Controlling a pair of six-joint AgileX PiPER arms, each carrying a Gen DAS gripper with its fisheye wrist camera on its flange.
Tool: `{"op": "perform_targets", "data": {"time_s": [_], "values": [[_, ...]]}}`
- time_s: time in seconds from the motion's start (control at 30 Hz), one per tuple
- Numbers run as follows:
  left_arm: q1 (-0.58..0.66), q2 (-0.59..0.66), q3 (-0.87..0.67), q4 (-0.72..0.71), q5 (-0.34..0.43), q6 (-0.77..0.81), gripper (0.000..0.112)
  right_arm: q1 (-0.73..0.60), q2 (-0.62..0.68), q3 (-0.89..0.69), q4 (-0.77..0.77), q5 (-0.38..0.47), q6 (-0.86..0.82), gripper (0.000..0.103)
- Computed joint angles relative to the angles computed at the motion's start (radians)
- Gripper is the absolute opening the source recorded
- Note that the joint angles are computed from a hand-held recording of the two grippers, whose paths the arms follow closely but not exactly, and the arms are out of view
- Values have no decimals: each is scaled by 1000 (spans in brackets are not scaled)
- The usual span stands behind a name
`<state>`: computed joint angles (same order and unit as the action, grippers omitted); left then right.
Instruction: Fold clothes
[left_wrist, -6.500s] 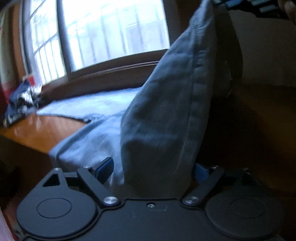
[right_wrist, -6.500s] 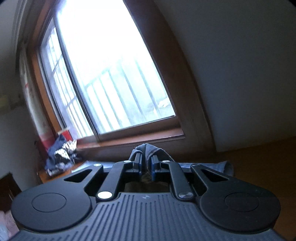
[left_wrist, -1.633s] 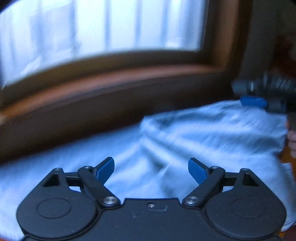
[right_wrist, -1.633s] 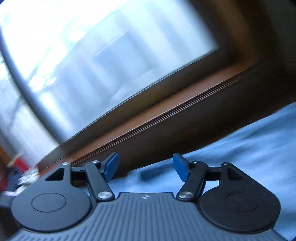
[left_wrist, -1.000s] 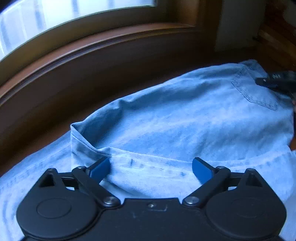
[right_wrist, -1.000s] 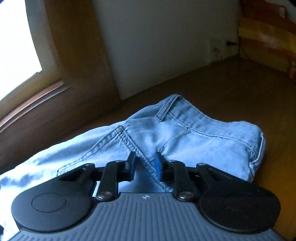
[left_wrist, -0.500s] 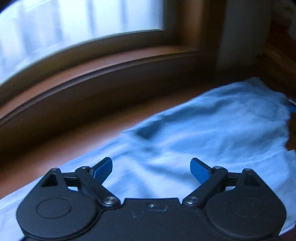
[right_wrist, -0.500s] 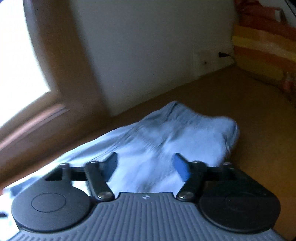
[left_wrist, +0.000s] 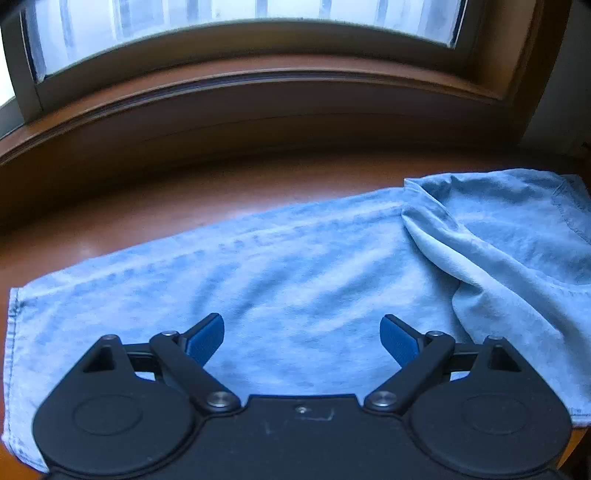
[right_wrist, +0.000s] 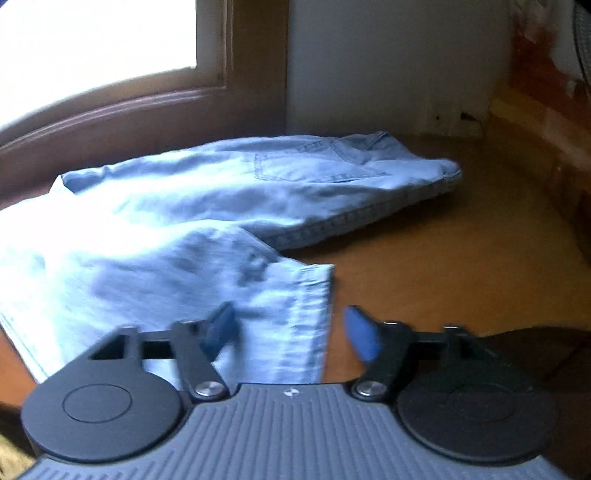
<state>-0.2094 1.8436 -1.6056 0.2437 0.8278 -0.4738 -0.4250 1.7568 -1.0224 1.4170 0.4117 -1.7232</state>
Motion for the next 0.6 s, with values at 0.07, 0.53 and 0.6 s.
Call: {"op": "perform_targets", "data": {"time_s": [0.07, 0.53, 0.6], "values": [[10, -33, 52, 18, -33, 10, 91, 22, -4, -4, -9, -14, 71, 6], [303, -275, 420, -206, -226, 278, 91, 275, 16, -326, 313, 694, 486, 5], [336, -287, 451, -224, -254, 297, 91, 389, 79, -420, 318, 673, 525, 5]]}}
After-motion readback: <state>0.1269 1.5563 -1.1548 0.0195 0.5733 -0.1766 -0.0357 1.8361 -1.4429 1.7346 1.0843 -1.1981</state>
